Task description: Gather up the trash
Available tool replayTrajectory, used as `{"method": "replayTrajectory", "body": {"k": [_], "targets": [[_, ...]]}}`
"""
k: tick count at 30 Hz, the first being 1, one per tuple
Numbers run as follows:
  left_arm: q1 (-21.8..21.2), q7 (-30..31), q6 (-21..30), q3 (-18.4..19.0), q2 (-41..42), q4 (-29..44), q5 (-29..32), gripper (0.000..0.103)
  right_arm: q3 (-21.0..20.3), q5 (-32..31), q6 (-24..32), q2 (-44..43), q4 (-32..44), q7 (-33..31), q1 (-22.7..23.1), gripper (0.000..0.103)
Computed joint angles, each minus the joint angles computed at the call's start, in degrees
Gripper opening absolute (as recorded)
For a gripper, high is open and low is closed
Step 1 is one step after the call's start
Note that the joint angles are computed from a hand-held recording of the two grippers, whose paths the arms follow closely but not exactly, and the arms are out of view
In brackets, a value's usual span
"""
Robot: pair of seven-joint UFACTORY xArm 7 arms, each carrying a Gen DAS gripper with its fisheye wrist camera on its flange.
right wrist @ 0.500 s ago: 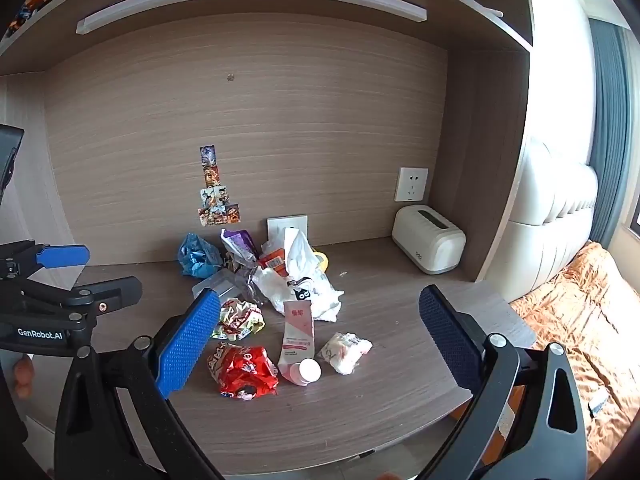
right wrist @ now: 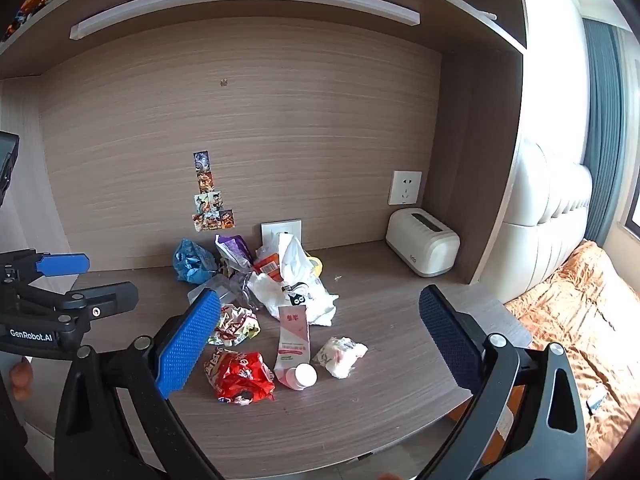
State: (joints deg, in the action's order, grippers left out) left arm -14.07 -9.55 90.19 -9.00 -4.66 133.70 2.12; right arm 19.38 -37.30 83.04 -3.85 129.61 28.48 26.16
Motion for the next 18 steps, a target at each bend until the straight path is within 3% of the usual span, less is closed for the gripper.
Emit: {"method": "replayTrajectory", "body": {"k": [6, 10, 18], "targets": [[-0.18, 0.99, -2.88, -0.79, -1.60, -2.66, 1.96, 0.099, -0.19, -0.54, 0.02, 0.25, 0.64, 0.36, 0.04, 0.099], [0.02, 0.58, -2.15, -0.22, -1.17, -1.68, -0.11, 0.099, -1.02, 0.39, -4.48, -2.80, -3.99, 3.41, -1.59, 0.099], [0.34, 1.45, -3.50, -1.30, -2.03, -2.87, 2.52, 0.099, 2.16, -1.04, -6.47, -3.81, -5.04, 4.42, -5.42, 0.099]]}}
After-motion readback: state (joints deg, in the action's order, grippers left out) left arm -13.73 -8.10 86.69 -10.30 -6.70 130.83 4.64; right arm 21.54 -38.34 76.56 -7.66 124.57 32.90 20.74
